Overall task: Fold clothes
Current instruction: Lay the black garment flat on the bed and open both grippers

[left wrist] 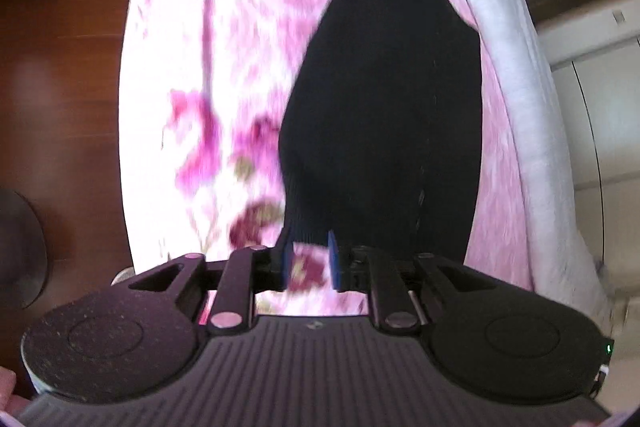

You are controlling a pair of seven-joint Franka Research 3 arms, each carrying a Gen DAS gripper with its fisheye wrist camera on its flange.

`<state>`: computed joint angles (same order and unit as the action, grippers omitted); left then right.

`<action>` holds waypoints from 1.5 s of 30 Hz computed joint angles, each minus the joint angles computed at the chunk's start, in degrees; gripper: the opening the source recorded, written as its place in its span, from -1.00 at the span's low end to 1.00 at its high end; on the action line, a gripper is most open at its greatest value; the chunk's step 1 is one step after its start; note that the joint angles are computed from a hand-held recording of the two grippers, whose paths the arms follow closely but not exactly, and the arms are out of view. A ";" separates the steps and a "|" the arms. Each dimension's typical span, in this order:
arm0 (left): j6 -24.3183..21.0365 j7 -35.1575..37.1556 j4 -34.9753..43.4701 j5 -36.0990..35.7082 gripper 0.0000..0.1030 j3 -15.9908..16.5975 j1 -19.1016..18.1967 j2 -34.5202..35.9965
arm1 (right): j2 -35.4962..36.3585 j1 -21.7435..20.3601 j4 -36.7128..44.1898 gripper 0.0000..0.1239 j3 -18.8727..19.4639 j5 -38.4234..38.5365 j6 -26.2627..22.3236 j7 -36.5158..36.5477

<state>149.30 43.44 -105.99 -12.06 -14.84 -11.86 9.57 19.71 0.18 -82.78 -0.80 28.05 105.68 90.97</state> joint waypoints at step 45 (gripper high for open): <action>-14.64 -9.64 8.03 35.45 -0.80 2.83 -8.26 2.73 | -10.76 5.73 -21.29 -0.66 0.01 -10.68 32.04 -12.85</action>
